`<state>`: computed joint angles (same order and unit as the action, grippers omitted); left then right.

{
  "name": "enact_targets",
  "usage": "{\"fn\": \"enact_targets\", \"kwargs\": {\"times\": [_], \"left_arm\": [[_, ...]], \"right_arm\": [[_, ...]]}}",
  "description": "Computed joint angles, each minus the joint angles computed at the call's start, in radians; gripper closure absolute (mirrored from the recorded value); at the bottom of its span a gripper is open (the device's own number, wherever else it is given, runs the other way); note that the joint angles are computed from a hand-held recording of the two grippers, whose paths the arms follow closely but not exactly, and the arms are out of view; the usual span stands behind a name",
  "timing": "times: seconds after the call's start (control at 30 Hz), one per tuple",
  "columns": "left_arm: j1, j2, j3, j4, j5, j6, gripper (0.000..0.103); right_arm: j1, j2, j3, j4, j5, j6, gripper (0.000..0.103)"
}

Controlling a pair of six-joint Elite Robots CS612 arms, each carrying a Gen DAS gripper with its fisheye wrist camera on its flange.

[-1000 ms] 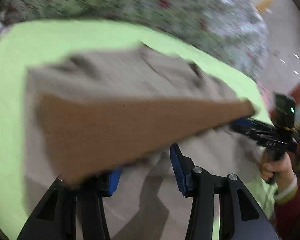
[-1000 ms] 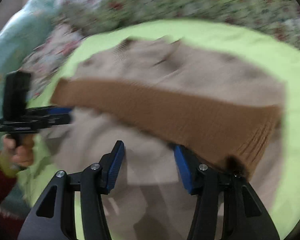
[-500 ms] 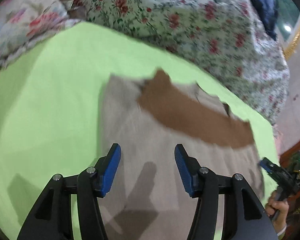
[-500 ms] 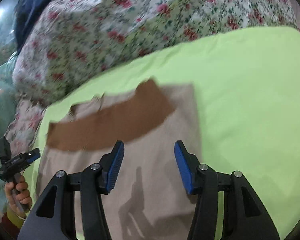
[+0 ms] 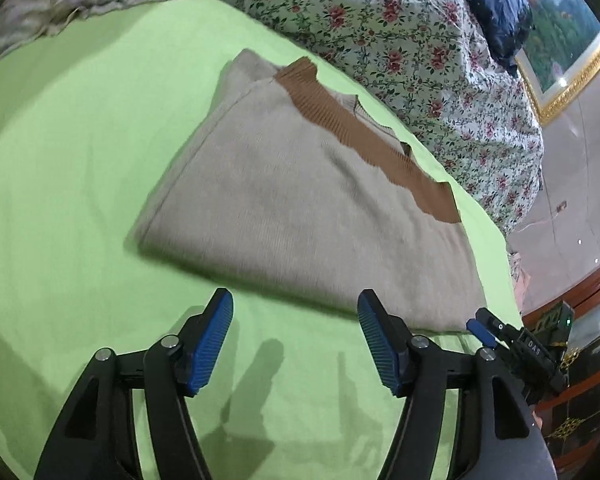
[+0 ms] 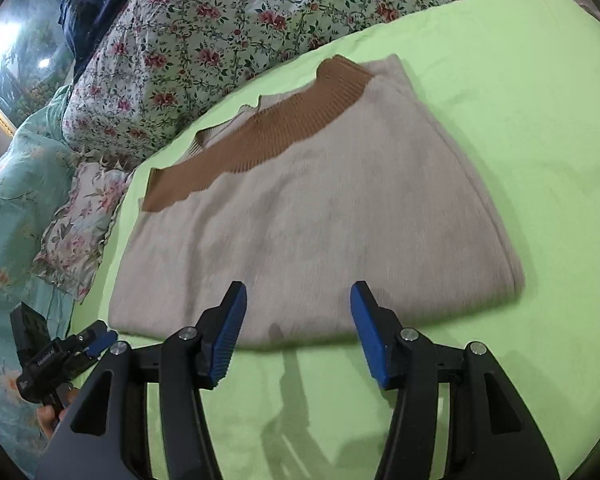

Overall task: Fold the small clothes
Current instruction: 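Lay the hem down near the collar and open both tools, then grasp one side edge of the folded sweater with the left tool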

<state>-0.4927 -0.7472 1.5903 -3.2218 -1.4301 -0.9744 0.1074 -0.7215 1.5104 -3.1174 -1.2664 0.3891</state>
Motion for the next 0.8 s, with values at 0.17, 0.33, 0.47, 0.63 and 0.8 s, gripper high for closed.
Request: {"fn": "enact_targets", "kwargs": {"times": [0.17,0.33,0.47,0.63,0.8], "left_arm": [[-0.014,-0.005,0.016,-0.001,0.003,-0.002,0.032],[-0.015,0.002,0.013,-0.013,-0.007,-0.027,0.027],[-0.005,0.022,-0.005,-0.031,-0.005,-0.073,0.025],[0.019,0.054,-0.038,-0.068,0.015,-0.139,0.025],[0.04,0.085,-0.092,-0.059,0.081,-0.192,0.025]], "right_arm": [[0.005,-0.016,0.038,-0.009,0.016,0.006,0.044],[0.006,-0.027,0.067,-0.019,0.03,0.02,0.043],[0.005,-0.031,0.08,-0.022,0.04,0.025,0.043],[0.004,-0.034,0.085,-0.031,0.049,0.03,0.043],[0.002,-0.032,0.075,-0.031,0.059,0.027,0.042]]}}
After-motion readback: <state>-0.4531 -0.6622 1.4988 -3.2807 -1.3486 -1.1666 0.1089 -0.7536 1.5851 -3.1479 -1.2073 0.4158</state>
